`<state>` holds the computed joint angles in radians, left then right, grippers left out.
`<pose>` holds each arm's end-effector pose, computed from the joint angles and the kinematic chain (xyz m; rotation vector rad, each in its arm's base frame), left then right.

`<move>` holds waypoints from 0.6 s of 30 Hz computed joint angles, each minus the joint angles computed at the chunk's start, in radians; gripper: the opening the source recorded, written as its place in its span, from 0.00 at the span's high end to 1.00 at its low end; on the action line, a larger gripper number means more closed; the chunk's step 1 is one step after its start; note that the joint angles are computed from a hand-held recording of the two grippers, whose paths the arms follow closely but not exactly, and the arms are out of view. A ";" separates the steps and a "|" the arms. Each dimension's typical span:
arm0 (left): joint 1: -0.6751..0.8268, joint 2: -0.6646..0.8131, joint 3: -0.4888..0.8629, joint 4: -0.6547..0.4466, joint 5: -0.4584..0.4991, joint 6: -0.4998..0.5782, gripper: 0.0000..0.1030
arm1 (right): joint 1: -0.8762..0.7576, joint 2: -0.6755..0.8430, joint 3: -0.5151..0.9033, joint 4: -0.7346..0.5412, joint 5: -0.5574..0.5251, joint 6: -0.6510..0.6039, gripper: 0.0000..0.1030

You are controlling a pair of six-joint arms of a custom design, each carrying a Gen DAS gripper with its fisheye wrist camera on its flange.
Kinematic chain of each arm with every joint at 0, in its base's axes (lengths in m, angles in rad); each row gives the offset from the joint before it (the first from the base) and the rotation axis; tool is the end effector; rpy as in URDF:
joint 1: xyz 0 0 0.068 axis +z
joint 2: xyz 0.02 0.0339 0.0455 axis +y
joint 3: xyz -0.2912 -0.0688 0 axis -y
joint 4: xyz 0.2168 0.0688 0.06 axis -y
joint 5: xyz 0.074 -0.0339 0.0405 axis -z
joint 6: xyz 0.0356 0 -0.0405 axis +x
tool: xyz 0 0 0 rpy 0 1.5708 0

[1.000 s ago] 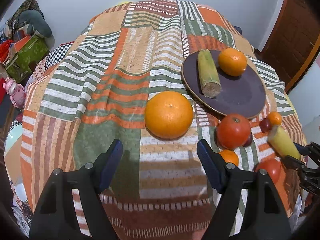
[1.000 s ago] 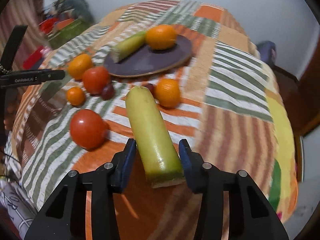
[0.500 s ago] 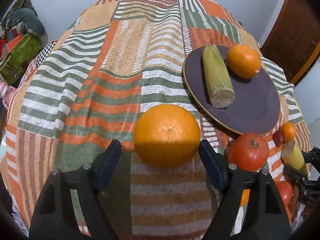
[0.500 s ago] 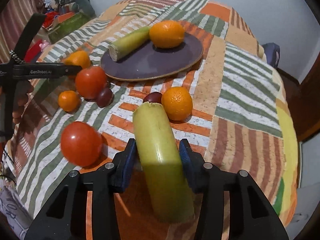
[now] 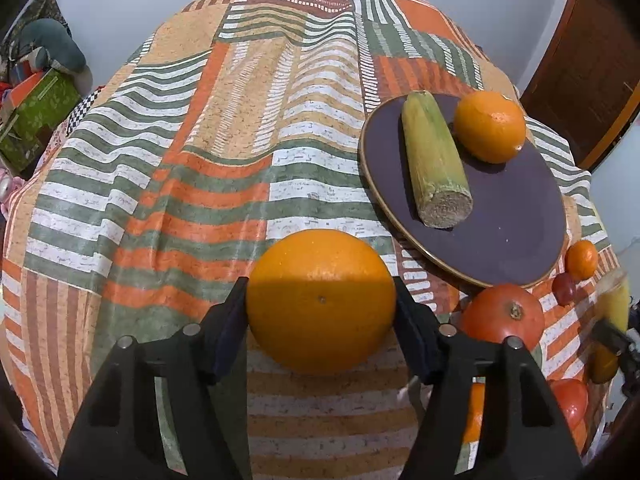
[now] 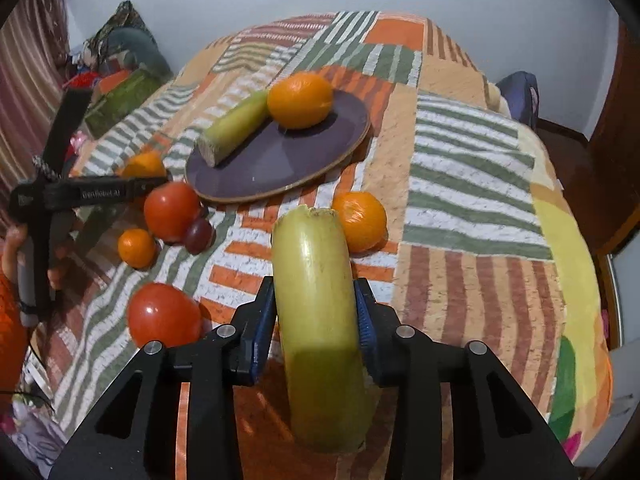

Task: Organize fruits
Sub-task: 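Grasp and lift the large orange with the left gripper while the right gripper lifts the zucchini, then carry the orange in the left gripper and the zucchini in the right gripper toward the plate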

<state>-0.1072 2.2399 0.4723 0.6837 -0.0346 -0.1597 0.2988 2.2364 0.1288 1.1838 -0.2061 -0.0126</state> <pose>0.2669 -0.0275 0.0207 -0.0811 2.6530 -0.0422 0.1949 0.0676 0.0387 -0.4742 2.4608 0.3761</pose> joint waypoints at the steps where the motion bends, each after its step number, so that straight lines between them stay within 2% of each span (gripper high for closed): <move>1: -0.001 -0.008 -0.006 -0.004 0.000 -0.002 0.36 | -0.002 -0.009 -0.009 0.008 -0.001 -0.001 0.67; 7: -0.016 -0.064 -0.055 0.009 0.005 -0.014 0.36 | 0.001 -0.090 -0.024 -0.007 -0.004 0.005 0.68; 18: -0.072 -0.262 -0.135 -0.015 -0.002 -0.028 0.36 | 0.024 -0.231 -0.002 -0.095 0.010 0.008 0.69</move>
<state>-0.1795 1.9780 0.3374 0.6690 -0.0362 -0.1874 0.3231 2.0054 0.1272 1.0892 -0.1962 -0.0045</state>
